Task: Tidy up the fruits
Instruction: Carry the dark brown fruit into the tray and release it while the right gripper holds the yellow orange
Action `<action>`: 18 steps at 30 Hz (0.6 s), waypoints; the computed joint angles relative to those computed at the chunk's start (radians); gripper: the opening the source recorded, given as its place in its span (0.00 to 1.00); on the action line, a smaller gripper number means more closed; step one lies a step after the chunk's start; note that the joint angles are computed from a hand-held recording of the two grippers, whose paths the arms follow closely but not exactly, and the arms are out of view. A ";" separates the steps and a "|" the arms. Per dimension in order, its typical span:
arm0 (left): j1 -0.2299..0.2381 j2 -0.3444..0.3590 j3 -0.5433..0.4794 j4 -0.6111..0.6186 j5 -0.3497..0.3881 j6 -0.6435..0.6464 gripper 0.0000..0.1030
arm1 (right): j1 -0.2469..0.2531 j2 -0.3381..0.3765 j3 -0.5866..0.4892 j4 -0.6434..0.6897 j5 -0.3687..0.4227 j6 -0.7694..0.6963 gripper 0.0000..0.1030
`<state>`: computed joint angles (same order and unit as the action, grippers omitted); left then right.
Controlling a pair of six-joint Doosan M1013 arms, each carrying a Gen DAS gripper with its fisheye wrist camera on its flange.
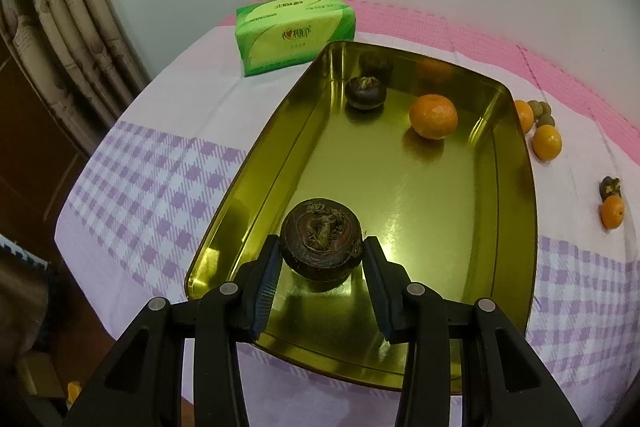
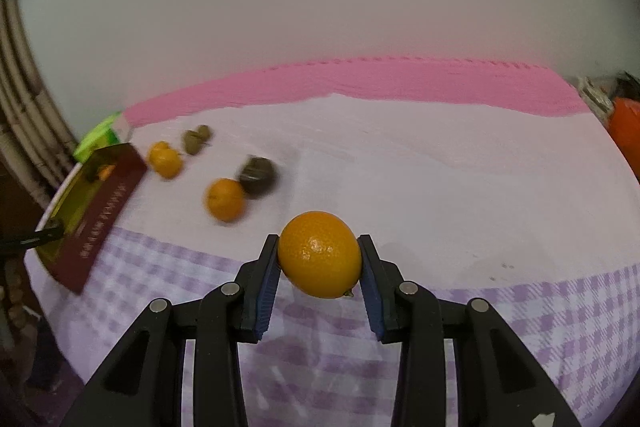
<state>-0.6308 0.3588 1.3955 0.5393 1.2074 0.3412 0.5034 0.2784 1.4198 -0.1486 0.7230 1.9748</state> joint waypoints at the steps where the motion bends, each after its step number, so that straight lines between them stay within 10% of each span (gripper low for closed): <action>1: 0.000 0.000 0.000 0.000 0.000 0.000 0.41 | 0.006 0.002 -0.009 0.008 0.000 -0.016 0.34; 18: 0.005 0.003 0.000 -0.012 0.003 0.007 0.41 | 0.064 0.031 -0.092 0.109 0.011 -0.176 0.34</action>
